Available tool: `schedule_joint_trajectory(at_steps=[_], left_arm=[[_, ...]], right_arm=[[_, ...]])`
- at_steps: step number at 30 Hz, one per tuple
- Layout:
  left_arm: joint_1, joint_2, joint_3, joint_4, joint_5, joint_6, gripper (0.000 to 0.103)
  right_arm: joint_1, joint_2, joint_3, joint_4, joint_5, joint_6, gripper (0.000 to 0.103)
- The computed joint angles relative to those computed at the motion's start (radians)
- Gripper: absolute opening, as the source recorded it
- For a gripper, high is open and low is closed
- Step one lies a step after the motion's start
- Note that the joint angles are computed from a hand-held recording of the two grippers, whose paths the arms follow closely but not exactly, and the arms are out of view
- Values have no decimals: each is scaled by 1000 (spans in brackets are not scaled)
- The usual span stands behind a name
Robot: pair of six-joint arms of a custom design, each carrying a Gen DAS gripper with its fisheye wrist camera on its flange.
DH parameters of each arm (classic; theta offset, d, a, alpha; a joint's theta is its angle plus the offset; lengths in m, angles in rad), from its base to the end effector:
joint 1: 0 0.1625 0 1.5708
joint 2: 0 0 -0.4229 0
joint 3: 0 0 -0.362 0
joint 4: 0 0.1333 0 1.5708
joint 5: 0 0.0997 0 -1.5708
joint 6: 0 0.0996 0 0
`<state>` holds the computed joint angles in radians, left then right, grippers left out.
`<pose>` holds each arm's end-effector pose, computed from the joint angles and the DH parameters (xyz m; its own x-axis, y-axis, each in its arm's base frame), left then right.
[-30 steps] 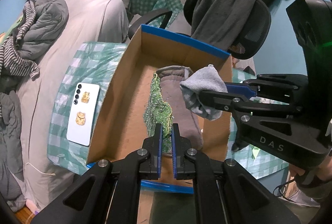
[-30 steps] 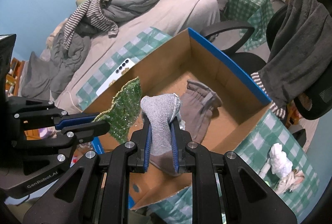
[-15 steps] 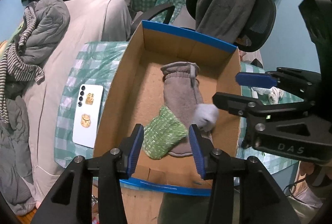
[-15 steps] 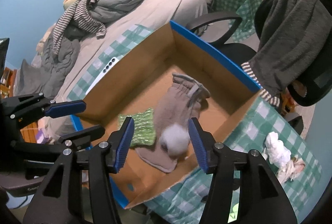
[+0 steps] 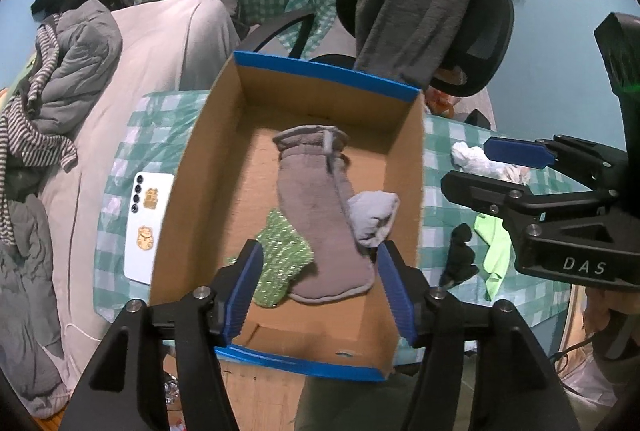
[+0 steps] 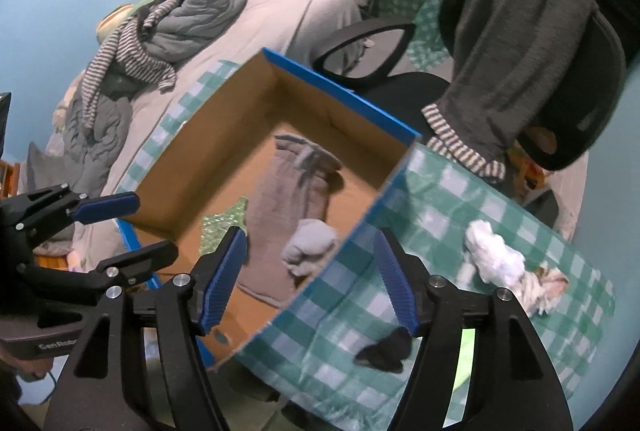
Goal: Organize soft objects
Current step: 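Move both tools back over the black sock and lime cloth on the table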
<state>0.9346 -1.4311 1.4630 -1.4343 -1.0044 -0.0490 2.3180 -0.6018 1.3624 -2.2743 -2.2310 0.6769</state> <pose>-0.1498 -0.5171 0.4702 -0.6533 0.5342 -0.5366 0.5544 0.8201 0.1415 0.5327 -0.4688 0.0681 -0.8581 0.0203 0.5130 -0.1808 0.9232 -0.3390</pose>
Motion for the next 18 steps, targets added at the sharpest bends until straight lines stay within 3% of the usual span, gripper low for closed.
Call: schedule_joint_trajectory(at_steps=[4, 18], left_arm=[[-25, -5, 23, -5, -8, -7, 68], [-113, -10, 108, -14, -69, -22, 71]], right_arm=[[-1, -49, 70, 0, -9, 43, 67], [-2, -218, 306, 7, -31, 202, 67]])
